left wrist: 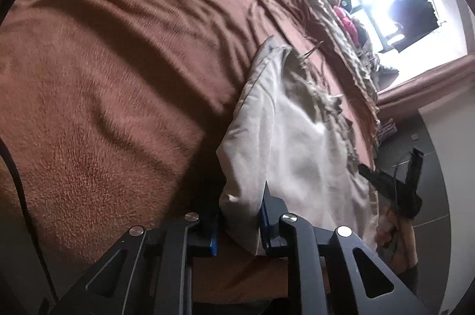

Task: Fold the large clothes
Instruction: 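Lift the jacket side with the left tool while the right tool holds the hem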

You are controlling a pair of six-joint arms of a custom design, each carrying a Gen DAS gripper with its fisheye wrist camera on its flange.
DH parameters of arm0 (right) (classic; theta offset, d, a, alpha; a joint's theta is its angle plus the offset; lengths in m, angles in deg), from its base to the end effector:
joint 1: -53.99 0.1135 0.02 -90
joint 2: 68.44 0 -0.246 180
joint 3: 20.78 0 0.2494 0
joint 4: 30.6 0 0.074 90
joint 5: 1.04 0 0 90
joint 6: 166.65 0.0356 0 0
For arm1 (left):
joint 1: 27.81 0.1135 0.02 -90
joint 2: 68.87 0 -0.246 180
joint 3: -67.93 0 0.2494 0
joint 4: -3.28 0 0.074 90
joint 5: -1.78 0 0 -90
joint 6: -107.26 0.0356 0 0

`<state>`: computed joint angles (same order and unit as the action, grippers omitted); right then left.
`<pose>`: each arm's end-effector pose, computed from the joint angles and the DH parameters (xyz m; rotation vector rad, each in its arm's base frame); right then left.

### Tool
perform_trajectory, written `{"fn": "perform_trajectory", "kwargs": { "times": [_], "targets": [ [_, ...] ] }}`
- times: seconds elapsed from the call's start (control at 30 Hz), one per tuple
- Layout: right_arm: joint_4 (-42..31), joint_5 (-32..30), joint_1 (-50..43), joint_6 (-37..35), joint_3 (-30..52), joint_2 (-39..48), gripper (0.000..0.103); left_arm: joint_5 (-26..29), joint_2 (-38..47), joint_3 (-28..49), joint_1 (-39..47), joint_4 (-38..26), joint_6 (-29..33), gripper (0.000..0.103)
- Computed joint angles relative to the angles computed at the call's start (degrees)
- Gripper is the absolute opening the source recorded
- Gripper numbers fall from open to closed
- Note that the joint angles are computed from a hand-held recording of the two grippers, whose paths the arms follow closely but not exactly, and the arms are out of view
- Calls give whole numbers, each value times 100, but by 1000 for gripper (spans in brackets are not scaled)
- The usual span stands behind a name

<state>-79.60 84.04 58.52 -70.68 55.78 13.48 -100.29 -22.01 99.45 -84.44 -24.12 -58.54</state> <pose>0.2963 0.0265 0.2448 -0.0031 2.5241 0.1822 0.1009 -0.1397 0.1532 -0.5265 2.4282 -0.8878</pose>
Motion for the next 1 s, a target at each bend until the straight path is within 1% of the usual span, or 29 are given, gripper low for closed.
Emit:
{"fn": "perform_trajectory", "kwargs": {
  "times": [0.1, 0.23, 0.33, 0.47, 0.57, 0.67, 0.7, 0.73, 0.8, 0.83, 0.9, 0.93, 1.0],
  "targets": [
    [-248, -231, -29, -82, -559, -931, 16, -258, -186, 349, -196, -278, 134, 19],
    [-567, -634, -214, -154, -1354, -2119, 16, -357, -160, 913, -348, -381, 436, 17],
    [-888, -1031, -558, -323, -1820, -2909, 16, -407, 66, 1299, -452, -251, 555, 15],
    [-1497, -1390, -921, -528, -2078, -3763, 16, -412, 454, 1881, -545, -35, 882, 13],
    [-1834, -1500, -1076, -626, -2361, -4461, 16, -473, 688, 2331, -654, 1, 1063, 11],
    [-2061, -1487, -1185, -574, -2882, -5234, 16, -534, 968, 2825, -748, 43, 1240, 10],
    [-2125, -1530, -1196, -549, -3052, -5397, 16, -539, 1074, 2979, -779, 79, 1303, 10],
    [-2152, -1786, -1363, -626, -3288, -5456, 16, -508, 1154, 3102, -785, 109, 1364, 10],
    [-2041, -1631, -1121, -478, -3644, -5670, 16, -427, 1497, 3488, -859, 217, 1513, 10],
    [-1979, -1697, -1201, -546, -3816, -5806, 16, -379, 1784, 3802, -932, 234, 1617, 9],
    [-2036, -2245, -1844, -943, -3867, -5705, 16, -398, 2225, 4325, -1041, 141, 1804, 9],
    [-2092, -2542, -2191, -1192, -3833, -5544, 16, -418, 2536, 4720, -1118, 61, 1927, 9],
    [-2390, -3156, -2969, -1865, -3702, -5199, 16, -364, 2986, 5315, -1183, -55, 2068, 9]
  ]
}}
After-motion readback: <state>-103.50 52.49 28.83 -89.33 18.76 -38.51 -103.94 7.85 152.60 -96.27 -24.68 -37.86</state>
